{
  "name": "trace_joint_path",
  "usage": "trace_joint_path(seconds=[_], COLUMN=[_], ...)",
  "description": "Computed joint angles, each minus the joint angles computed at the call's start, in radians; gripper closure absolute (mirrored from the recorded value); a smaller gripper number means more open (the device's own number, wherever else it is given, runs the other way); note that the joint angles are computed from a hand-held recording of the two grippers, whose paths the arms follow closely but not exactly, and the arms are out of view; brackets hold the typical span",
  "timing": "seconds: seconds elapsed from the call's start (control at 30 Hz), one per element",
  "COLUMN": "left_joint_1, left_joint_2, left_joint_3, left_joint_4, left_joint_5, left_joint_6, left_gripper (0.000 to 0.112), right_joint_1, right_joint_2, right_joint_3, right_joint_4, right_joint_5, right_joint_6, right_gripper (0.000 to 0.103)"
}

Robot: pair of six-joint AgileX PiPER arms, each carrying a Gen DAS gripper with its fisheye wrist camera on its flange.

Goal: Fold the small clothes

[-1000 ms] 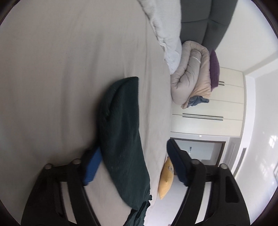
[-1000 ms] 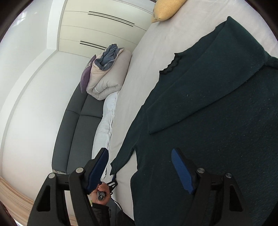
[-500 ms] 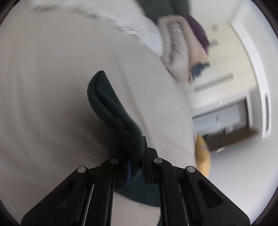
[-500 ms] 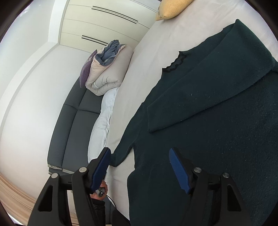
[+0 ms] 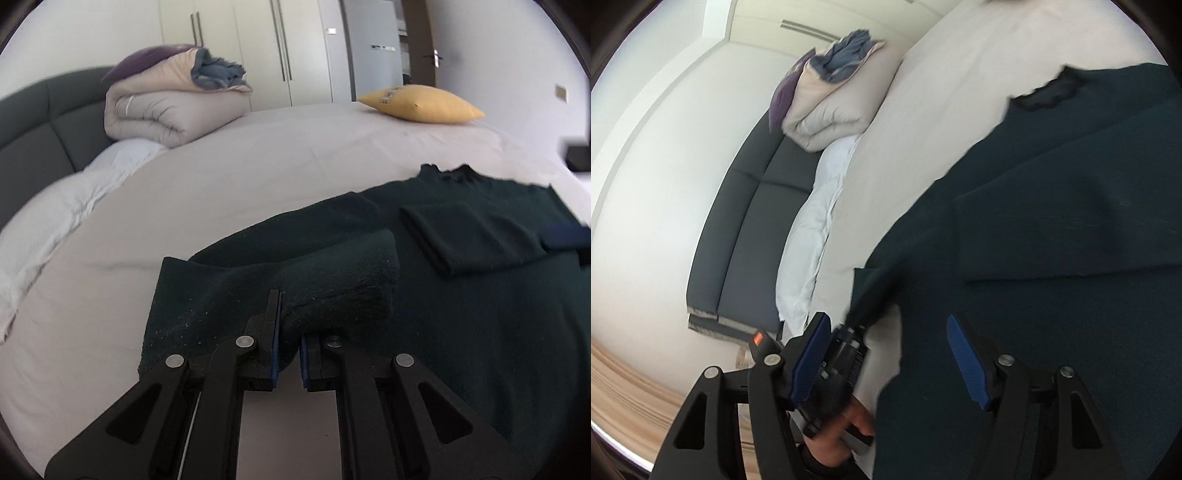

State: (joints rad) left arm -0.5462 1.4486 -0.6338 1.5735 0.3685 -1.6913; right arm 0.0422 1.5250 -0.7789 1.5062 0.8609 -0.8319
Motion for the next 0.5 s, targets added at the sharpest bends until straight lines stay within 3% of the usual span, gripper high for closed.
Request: trace_joint_path(seconds=[0.17,0.2,0.4,0.47,0.5], left_joint_1=[-0.058,-0.105,-0.155,-0.152,-0.153], left_joint_2=[-0.019,-0.036,-0.114,-0.134,-0.135], left_joint_3=[0.058,0.074,0.147,0.156,0.158], left_joint_4=[0.095,0.070,0.045,0.019,0.014], left_joint_5=[0.062,0.098,0.137,0.130,0.128], left_joint_6=[-0.133,-0.132,-0.129,-0.103,-0.101], left_gripper=[0.105,0.105,0.105,0.105,0.105], right_joint_1=[0.103,0.119,0.192,0.199,0.200], right_joint_2=[0.214,0.247,0.392,0.417,0.420], right_joint_3=[-0.132,-0.147,-0.275,-0.296,-0.307], right_joint_4=[0.109,0.137,0.149,0.166,0.154], right_joint_5=[0.027,0.036,0.039,0.038,0.036], right_joint_6=[0.018,0.013,0.088,0.071,0.071], right_gripper=[0.034,0.034,0.035,0.055,0.072])
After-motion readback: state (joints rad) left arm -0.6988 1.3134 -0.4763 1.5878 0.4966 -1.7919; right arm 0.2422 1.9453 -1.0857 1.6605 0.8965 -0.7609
